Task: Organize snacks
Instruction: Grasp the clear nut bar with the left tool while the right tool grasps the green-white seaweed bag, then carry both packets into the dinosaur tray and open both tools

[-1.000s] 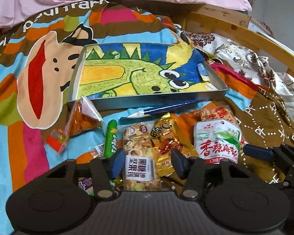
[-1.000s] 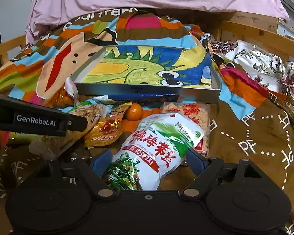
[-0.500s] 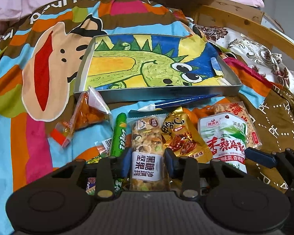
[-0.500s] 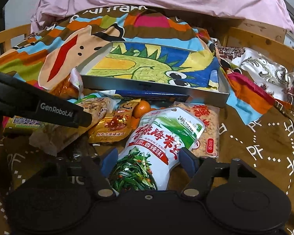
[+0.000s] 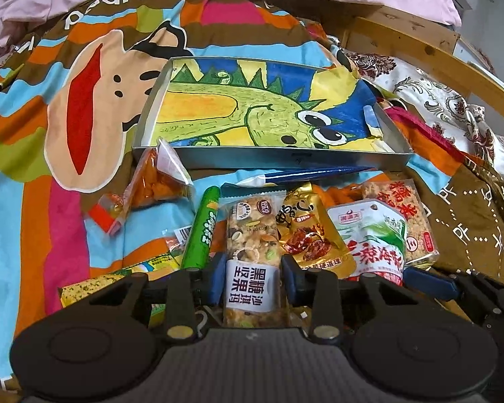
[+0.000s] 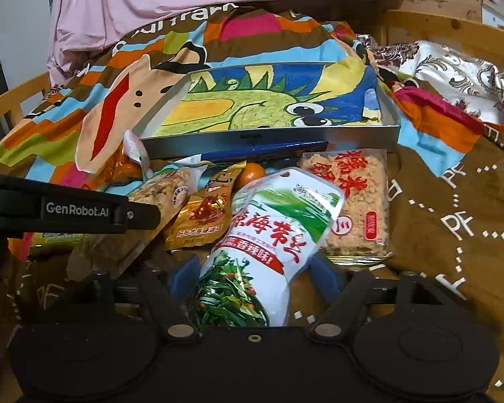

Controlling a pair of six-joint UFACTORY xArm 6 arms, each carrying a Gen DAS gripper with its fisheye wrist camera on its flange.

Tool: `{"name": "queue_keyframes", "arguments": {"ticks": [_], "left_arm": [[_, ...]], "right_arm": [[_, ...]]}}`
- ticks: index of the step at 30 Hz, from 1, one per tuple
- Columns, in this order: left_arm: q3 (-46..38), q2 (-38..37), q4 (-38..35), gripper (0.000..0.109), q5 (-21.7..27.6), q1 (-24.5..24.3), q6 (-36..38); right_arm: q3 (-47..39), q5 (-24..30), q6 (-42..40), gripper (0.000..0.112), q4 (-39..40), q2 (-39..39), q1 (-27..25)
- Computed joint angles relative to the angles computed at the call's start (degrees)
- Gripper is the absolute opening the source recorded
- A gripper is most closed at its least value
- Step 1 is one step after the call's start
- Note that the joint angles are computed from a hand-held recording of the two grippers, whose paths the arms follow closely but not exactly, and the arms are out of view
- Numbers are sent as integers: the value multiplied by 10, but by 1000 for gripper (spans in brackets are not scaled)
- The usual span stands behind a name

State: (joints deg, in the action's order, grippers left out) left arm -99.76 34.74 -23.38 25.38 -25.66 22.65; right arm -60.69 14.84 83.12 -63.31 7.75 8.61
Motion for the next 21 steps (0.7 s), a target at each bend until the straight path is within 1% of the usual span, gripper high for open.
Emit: {"name": "queue_keyframes", "arguments": {"ticks": [3,4,6,8,11,18,21], "left_arm": [[1,0,-1,39,0,0,1],[3,-1,-1,39,-1,0,2],[8,-4,-1,39,-5,0,0],[12,-9,-2,38,-5,0,-5],[19,-16,-11,38,-4,0,-8],[33,-31,-53,38,1,1,9],[47,-41,-66,38,-10,-1,22]], "right_arm": [[0,1,-4,65,-4,-1,4],[0,3,-14,54,1,-2,6],[0,12,-23,52,-6,-5,11],[2,11,-36,50,3,-8,12],[3,19,-41,48,-10,-12,17],[2,52,-41,47,-69,-20,32],[4,71,-28,47,-102,-26,39]]}}
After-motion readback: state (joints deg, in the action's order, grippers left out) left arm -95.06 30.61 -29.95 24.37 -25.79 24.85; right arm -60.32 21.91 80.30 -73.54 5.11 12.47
